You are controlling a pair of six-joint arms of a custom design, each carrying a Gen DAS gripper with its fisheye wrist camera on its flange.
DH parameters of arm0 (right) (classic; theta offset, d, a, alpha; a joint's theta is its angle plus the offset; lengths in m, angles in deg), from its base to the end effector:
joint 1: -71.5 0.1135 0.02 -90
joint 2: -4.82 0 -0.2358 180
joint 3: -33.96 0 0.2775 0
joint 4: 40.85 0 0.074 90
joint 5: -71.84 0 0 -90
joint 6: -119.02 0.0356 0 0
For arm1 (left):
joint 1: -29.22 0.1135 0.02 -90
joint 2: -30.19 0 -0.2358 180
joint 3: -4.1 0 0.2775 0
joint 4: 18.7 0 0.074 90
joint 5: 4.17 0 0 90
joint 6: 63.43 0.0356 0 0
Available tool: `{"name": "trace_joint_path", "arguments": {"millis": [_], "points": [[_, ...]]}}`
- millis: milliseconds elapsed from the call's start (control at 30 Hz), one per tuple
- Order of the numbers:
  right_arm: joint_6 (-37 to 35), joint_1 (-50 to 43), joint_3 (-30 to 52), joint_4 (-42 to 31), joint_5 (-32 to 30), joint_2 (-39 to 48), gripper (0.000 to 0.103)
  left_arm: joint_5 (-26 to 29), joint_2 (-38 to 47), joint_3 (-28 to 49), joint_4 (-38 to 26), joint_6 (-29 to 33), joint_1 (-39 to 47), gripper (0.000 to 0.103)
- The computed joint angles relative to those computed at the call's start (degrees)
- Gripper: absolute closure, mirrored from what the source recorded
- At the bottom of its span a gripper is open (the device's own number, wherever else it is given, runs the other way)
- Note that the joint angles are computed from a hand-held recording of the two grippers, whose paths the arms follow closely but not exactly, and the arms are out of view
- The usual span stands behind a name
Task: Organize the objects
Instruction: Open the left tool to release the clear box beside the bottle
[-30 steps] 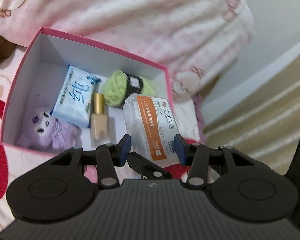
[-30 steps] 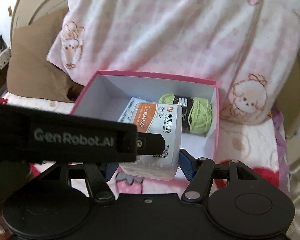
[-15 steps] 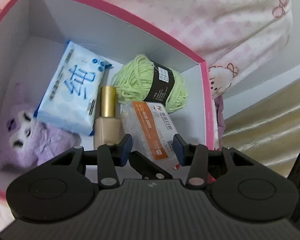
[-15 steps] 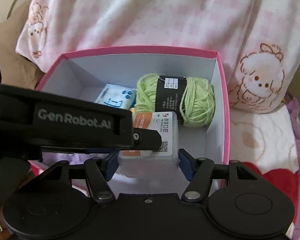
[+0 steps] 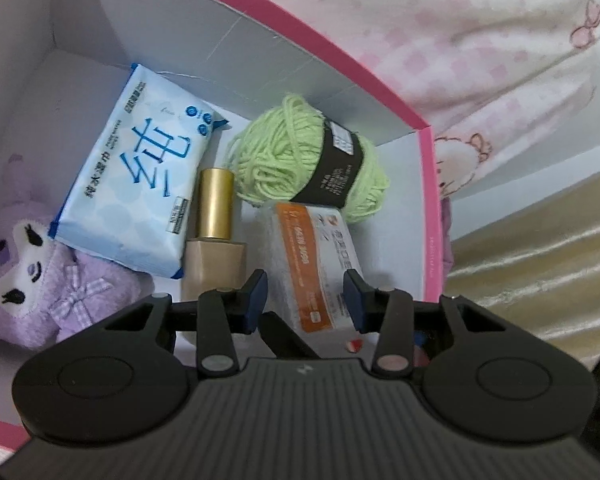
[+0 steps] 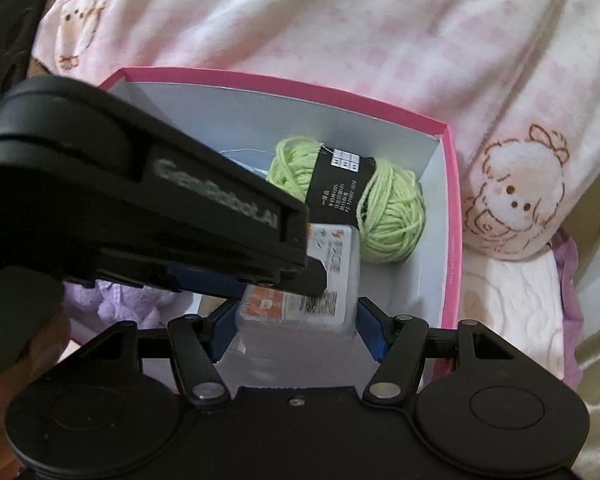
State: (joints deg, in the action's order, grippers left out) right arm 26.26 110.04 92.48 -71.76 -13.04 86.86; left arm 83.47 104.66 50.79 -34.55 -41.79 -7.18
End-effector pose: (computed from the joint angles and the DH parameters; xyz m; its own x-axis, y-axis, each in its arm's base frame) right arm 0.2409 0.1878 0.1473 -0.6076 -0.5453 -0.5775 -0.6099 0.7861 -0.1005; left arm 0.2276 -0.1660 0.1358 -0.7336 -0.6130 -0.2933 -0.3064 0.6837 -0.6623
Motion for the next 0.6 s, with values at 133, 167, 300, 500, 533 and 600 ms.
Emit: {"name": "trace_joint_path", "arguments": {"millis": [133,167,300,500,533,600], "points": [[0.4,-2.2,-2.3,-0.6,-2.1,-3.8,0.032,-4.6,-0.7,2.6,-6.7,1.3,-2.0,0.058],[0.5,-3.3,-3.2,-0.9,-4.0,-5.2,0.032,-5.2,-1.7,2.7,-7.9,1.4,-2.4,0.056],[0.3,-7.0,-6.5,-3.9,-11.3,-11.6,0.032,-6.7,-6.2,3.1,-13.6,1.2,-4.0,0.056],[-1.2,-7.2,-13.3,-12.6,-13.5,-29.4,0.032,-12.4,-13.9,6.5,-27.7,-0.2,-10.9,0.053],[-0.7,-6.8,-13.4,-14.5,-13.7,-32.0,0.032,-13.7,-15.4,7.4,-30.8,-0.9,-12.5,0.052],[-0.9,-7.1,-13.5,-18.2,-14.8,-36.6,0.032,-16.7,-16.7,10.2,-36.5,-2.4,-16.1,0.052]]}}
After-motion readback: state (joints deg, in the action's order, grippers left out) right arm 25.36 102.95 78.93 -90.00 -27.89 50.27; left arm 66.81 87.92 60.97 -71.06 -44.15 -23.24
